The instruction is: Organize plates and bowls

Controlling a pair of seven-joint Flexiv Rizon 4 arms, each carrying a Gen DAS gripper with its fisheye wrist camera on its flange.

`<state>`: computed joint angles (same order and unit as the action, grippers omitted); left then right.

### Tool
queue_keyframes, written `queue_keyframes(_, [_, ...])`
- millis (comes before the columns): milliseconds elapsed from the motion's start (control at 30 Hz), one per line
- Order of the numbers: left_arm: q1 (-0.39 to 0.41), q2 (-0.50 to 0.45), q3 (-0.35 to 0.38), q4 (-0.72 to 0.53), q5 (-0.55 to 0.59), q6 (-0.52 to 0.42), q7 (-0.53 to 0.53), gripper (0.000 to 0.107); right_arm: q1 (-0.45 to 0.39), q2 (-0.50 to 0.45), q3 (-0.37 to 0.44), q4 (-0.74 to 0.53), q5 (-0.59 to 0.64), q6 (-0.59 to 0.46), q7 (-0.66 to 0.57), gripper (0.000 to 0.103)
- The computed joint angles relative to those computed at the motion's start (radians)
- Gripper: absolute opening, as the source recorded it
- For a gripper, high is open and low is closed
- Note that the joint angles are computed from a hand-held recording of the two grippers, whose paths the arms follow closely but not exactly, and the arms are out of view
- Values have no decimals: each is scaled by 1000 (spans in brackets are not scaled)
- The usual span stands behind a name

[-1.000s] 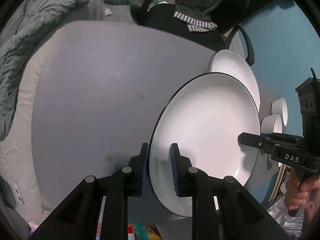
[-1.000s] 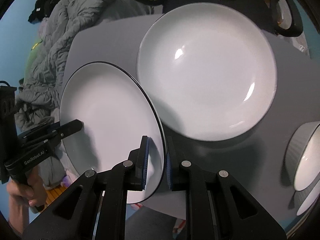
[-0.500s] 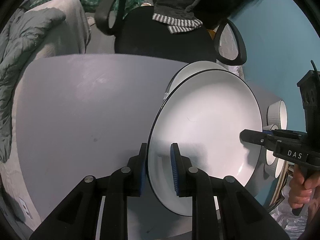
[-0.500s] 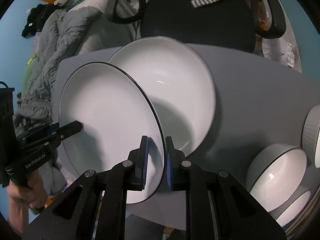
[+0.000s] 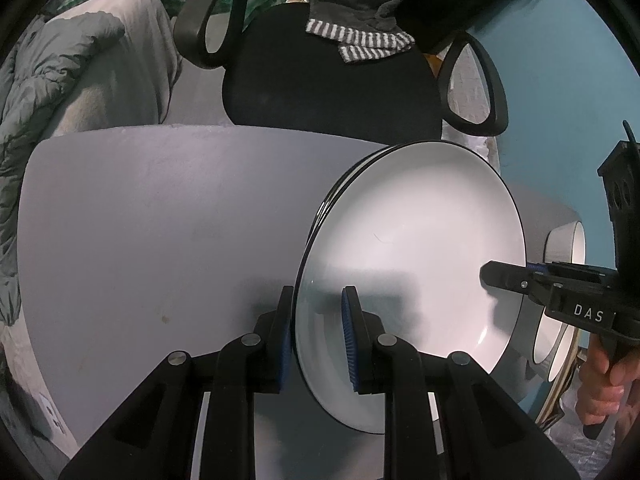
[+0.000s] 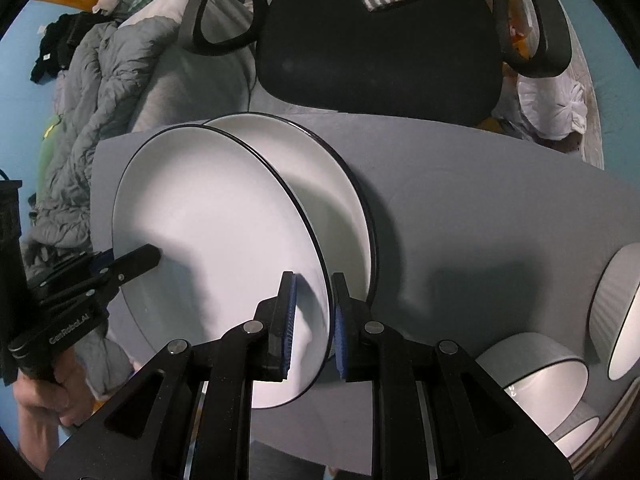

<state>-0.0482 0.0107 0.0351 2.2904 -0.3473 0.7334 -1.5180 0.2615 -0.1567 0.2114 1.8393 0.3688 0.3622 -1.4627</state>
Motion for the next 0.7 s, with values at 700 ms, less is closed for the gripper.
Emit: queue_keyframes(700, [-1,-61,-13,-66,43,-47,-14,29,-3,-59,-1,-61,-30,-66,58,33])
